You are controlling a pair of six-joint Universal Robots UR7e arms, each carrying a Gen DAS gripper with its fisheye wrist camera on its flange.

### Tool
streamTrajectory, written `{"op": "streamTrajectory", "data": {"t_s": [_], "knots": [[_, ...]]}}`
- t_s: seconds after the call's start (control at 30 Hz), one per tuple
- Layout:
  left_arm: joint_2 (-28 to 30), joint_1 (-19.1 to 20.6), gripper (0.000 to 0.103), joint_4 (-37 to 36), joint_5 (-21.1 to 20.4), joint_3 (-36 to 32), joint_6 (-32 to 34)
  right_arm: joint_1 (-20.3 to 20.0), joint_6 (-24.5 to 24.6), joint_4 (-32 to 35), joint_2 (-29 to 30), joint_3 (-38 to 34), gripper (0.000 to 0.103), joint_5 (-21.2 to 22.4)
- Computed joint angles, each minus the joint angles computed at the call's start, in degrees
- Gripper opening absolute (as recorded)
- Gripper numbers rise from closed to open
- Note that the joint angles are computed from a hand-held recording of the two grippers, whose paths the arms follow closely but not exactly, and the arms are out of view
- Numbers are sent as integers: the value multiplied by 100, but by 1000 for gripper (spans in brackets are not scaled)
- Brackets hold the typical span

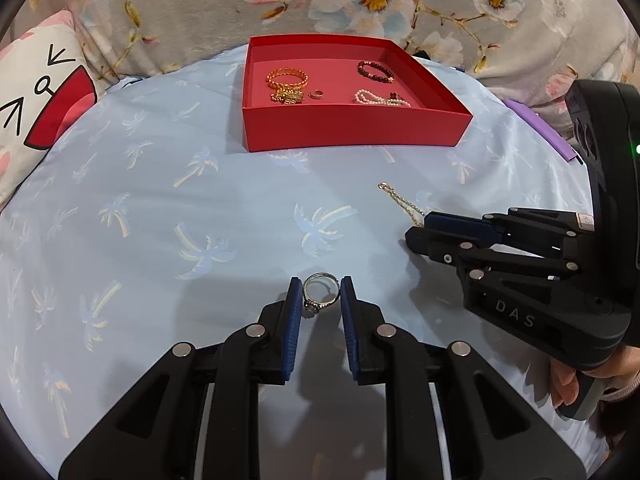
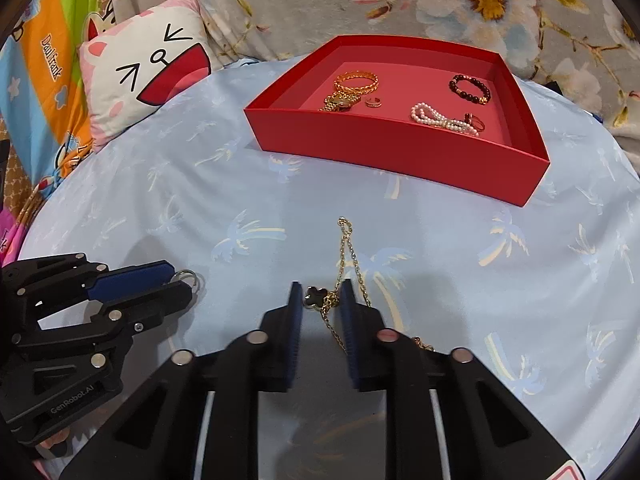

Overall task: Organize jewelry
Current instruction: 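Carry the ring into the red box with the left tool while the right tool carries the bracelet there, then open both tools to drop the ring and bracelet into the box, then withdraw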

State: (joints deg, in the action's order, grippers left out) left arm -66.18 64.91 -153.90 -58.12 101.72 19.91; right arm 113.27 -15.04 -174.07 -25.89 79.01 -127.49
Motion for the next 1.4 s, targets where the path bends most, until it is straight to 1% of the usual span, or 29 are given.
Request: {"op": "streamTrajectory", "data": {"t_s": [0.23, 0.5, 0.6, 0.7, 0.77, 0.87, 0.97, 1.07, 1.17, 1.2, 1.3, 1.4], "knots": [[-4, 3, 19, -20, -14, 3, 8, -17, 27, -135, -75, 116, 13, 20], [-60, 1, 19, 56, -100, -94, -45, 9, 249, -306, -536, 353, 13, 310], [-57, 6, 19, 407, -340, -347, -163, 88, 246, -174, -723, 210, 13, 277], [87, -82, 19, 401, -256, -666, 4, 162, 161, -23, -777, -123, 13, 200], [215, -151, 19, 336, -165, -896, 136, 204, 50, 82, -742, -480, 13, 133], [509, -248, 19, 411, -125, -1468, 243, 225, -75, 313, -582, -1168, 13, 85], [962, -325, 19, 587, -171, -2288, 277, 204, -110, 639, -314, -1998, 13, 99], [1456, -340, 19, 668, -162, -3055, 343, 172, -264, 964, 98, -2947, 13, 87], [1896, -280, 19, 855, -226, -3714, 266, 95, -348, 1360, 554, -3879, 13, 82], [2099, -248, 19, 958, -229, -3997, 230, 45, -346, 1551, 730, -4226, 13, 96], [2639, -143, 19, 1351, -243, -4718, 69, -109, -245, 1999, 1134, -4963, 13, 120], [3046, -87, 19, 1581, -163, -5172, 74, -256, -156, 2419, 1495, -5569, 13, 139]]}}
